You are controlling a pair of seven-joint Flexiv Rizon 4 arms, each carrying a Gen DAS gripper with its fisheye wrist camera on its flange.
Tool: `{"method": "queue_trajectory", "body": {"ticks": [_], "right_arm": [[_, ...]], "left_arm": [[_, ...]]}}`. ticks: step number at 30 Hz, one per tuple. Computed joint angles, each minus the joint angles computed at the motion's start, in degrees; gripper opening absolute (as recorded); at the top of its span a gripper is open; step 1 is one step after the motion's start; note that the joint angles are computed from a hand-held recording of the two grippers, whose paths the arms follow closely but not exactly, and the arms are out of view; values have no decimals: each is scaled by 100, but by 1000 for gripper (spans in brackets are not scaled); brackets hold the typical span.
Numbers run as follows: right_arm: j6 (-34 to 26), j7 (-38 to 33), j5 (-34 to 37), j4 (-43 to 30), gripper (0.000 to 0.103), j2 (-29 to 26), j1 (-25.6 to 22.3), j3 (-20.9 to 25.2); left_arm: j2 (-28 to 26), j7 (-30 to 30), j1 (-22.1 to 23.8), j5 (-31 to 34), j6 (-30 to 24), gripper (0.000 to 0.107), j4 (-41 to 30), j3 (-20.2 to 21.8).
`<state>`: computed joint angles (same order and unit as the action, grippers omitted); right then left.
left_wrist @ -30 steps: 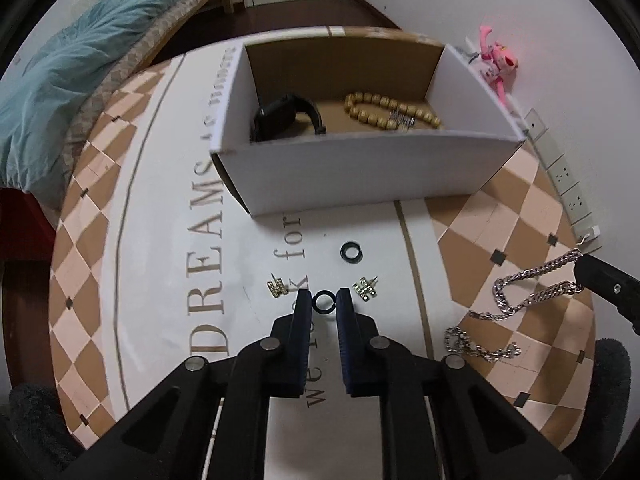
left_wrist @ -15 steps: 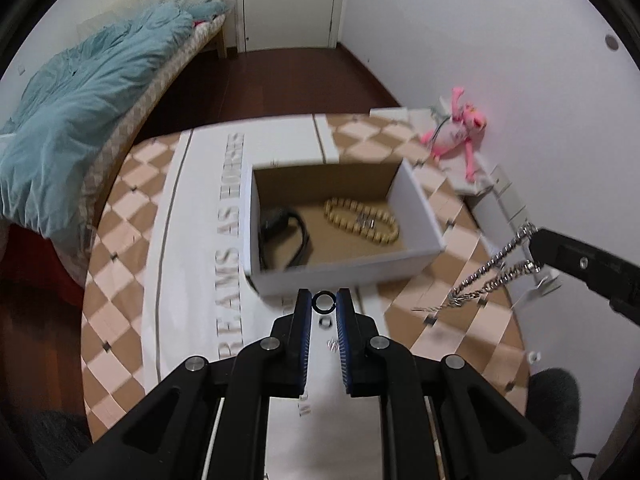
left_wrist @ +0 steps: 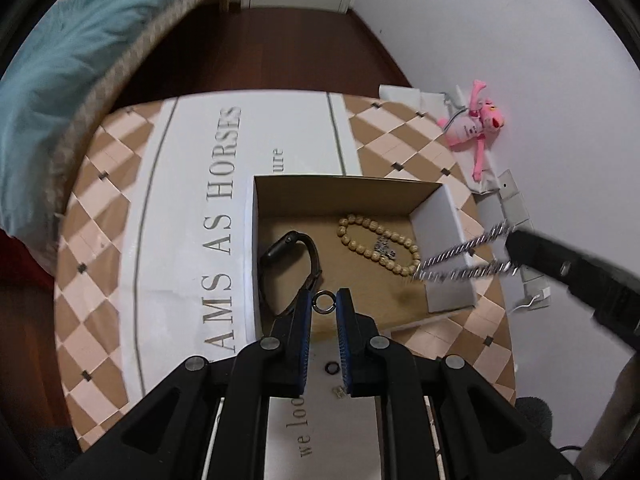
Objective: Organize jewelry
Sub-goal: 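Lower the chain and ring into the box and open both tools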
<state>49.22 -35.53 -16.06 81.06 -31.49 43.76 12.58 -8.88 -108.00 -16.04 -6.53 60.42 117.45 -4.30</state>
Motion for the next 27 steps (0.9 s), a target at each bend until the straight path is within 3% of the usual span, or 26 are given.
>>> {"method": "queue_trajectory", "body": {"ticks": [6,12,14,16,17,18,20,22,24,27], "right_arm": [[-358,-440,515,-473,4,-469,-166,207],[-897,-802,964,-935,6,-758,-246,278],[-988,-858,988,-955,6,-755,-226,235],[-1114,-876,964,-972,18,-736,-195,181],[-1144,-867,942,-964,34,-718,-175,152],[-1155,-850,904,-939,50,-693,-154,117],[-1220,-791,751,-892,57,-636,-88,19],[-1346,-701,521,-848,61,-587,1,-90],[-1459,-558,277,-801,89,-560,97,-197],[-1689,-423,-54,-764,96,-561,211,-287]], "left_arm": [[-257,270,108,-334,-201,10,-278,-57],[-472,112,123,-230,-613,13,-760,23],[-496,2,95,-38,-695,26,-898,84],[-473,-185,48,248,-739,62,-1010,164],[-464,-296,25,403,-769,71,-1063,204],[-440,-435,-4,591,-812,76,-1115,254],[-386,-572,-14,833,-829,76,-1139,295],[-336,-790,-53,1182,-990,92,-1204,355],[-283,-1061,-103,1576,-1050,100,-1216,406],[-185,-1464,-179,2183,-1129,100,-1181,442]]}}
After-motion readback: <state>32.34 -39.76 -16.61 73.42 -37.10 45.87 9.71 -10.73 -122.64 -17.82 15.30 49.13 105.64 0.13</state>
